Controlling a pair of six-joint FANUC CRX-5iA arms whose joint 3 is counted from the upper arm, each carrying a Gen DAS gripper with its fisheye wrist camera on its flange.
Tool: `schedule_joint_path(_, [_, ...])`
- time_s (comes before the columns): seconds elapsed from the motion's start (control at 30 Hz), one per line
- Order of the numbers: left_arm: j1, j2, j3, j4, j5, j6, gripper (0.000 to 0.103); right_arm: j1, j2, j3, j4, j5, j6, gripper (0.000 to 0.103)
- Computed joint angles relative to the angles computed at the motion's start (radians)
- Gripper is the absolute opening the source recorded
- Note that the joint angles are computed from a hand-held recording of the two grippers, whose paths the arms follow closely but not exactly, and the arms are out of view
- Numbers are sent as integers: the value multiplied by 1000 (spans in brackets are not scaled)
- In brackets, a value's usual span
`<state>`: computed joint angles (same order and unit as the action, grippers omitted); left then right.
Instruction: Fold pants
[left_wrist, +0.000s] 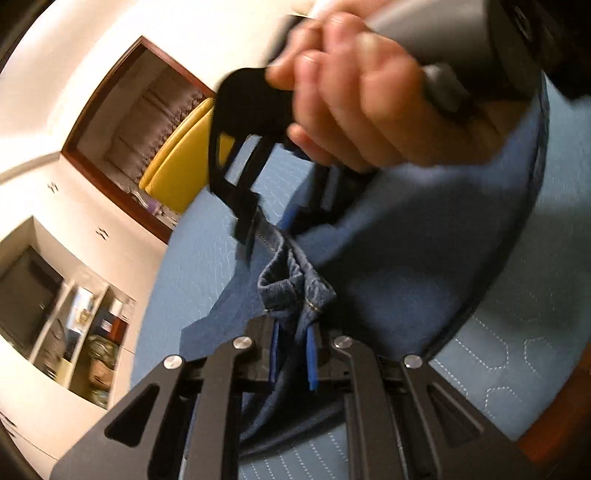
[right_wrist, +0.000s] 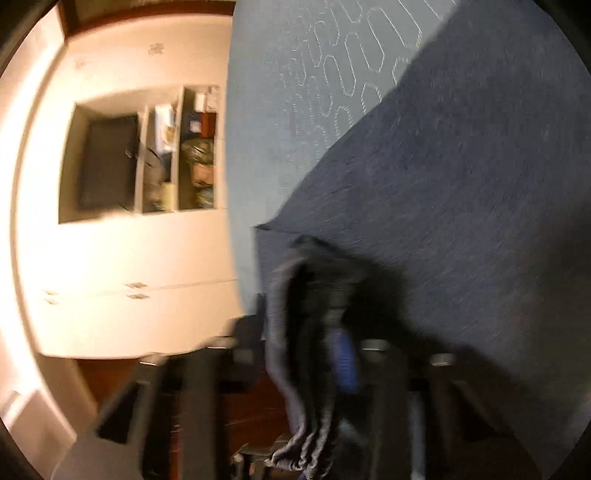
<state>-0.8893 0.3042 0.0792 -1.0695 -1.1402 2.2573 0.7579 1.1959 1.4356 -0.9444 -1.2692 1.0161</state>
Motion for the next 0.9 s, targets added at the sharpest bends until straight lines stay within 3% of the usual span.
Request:
schedule_joint_path(0.07, [-31, 40, 28, -36, -39, -21, 11, 29, 6, 42, 128, -36, 9, 12])
schedule_joint_path(0.23, [-75, 118, 96, -92, -78, -81, 11, 69, -132, -164, 312, 51, 155, 11])
schedule_joint_path(0.47, [-36, 161, 116, -35, -15, -171, 11, 31, -190, -338, 277, 114, 206, 10])
schedule_joint_path(0.57, [-43, 165, 115, -59, -19, -193, 10, 19, -178, -336, 248, 121, 209, 10])
schedule_joint_path(0.7, [-64, 154, 120, -102, -29, -166, 11, 12, -259, -452, 237, 204, 291, 10])
schedule_joint_path(0.9, [-64, 179, 144, -78, 1, -206, 11, 5, -295, -512, 270, 230, 275, 10])
